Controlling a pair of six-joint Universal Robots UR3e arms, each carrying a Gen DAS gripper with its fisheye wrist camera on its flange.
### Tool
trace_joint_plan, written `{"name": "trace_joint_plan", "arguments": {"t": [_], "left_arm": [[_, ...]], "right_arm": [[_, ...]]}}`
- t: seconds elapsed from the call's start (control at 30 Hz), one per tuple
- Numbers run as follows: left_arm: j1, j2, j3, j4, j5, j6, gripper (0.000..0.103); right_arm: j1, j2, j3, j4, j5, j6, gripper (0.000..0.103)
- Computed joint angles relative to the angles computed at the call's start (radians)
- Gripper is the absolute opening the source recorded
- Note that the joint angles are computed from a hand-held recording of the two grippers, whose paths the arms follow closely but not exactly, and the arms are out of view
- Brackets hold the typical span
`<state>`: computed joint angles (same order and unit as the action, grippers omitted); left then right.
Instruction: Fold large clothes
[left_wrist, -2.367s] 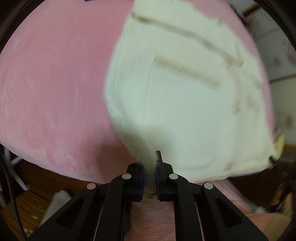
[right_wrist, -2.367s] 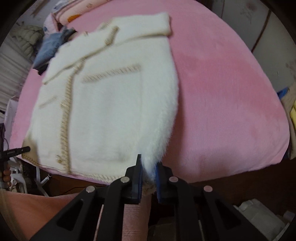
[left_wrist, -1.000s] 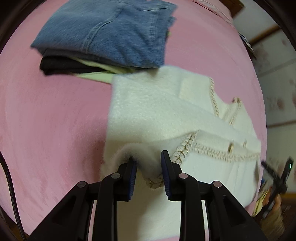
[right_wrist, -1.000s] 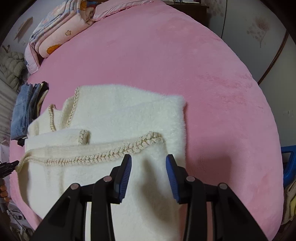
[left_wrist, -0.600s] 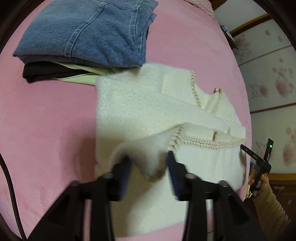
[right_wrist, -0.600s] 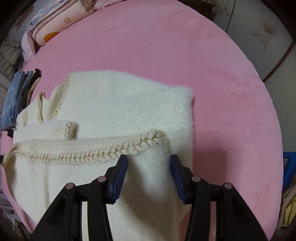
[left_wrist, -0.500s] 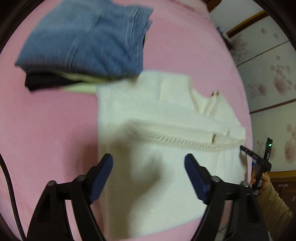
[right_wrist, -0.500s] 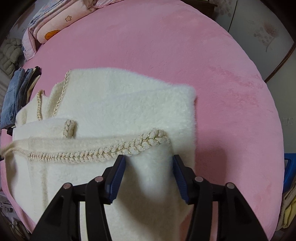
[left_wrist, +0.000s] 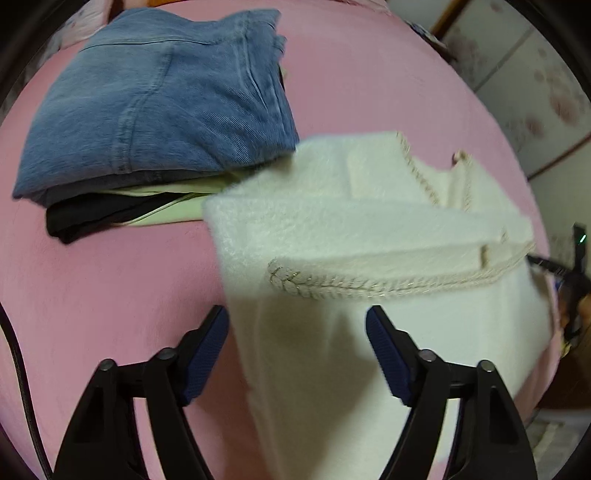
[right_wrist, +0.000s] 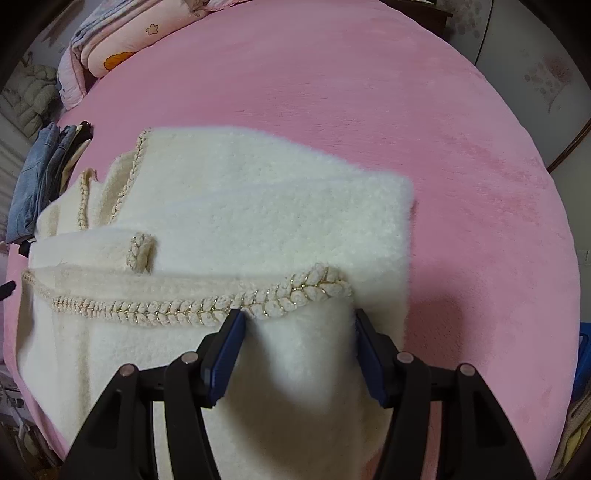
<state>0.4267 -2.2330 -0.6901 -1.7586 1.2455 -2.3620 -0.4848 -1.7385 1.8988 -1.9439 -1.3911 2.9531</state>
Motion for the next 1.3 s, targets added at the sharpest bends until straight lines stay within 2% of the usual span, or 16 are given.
{"name": "trace_joint_plan", "arguments": {"t": [0.03, 0.13, 0.2, 0.27, 0.33, 0.4, 0.53, 0.67, 0.83, 0.93, 1.2, 1.3], "left_arm": [[-0.006, 0.0, -0.018, 0.022, 0.003, 0.011, 0.061], [-0.032, 0.015, -0.097, 0.102, 0.017, 0.05, 0.059], [-0.056, 0.041, -0.185, 0.187, 0.044, 0.07, 0.057], [-0.071, 0.073, -0.27, 0.276, 0.069, 0.081, 0.04], [-0.085, 0.107, -0.356, 0.373, 0.106, 0.082, 0.019], [-0.086, 0.147, -0.424, 0.434, 0.113, 0.084, 0.011], [-0.09, 0.27, -0.588, 0.575, 0.131, 0.074, 0.007], [-0.072, 0.363, -0.641, 0.628, 0.111, -0.006, 0.007], [-0.051, 0.38, -0.528, 0.57, 0.077, -0.167, 0.007], [-0.052, 0.313, -0.389, 0.522, 0.056, -0.269, 0.007], [-0.151, 0.04, -0.057, 0.543, 0.127, -0.443, 0.007], [-0.182, -0.118, 0.131, 0.484, 0.174, -0.5, 0.007]], "right_arm": [[-0.009, -0.006, 0.003, 0.005, 0.006, -0.01, 0.058], [-0.018, -0.01, 0.008, 0.006, 0.019, -0.02, 0.056], [-0.021, -0.014, 0.013, 0.005, 0.029, -0.023, 0.05], [-0.016, -0.02, 0.017, 0.004, 0.033, -0.016, 0.04], [0.007, -0.029, 0.021, -0.004, 0.013, 0.004, 0.028], [0.036, -0.042, 0.027, -0.019, -0.015, 0.031, 0.015], [0.067, -0.112, 0.058, -0.047, -0.053, 0.089, 0.012], [0.034, -0.218, 0.054, -0.006, -0.022, 0.13, 0.011], [-0.053, -0.312, -0.028, 0.069, 0.046, 0.148, 0.007], [-0.104, -0.28, -0.092, 0.052, 0.107, 0.175, 0.007], [0.03, -0.009, -0.233, -0.18, 0.008, 0.237, 0.007], [0.061, 0.113, -0.277, -0.222, -0.038, 0.243, 0.007]]}}
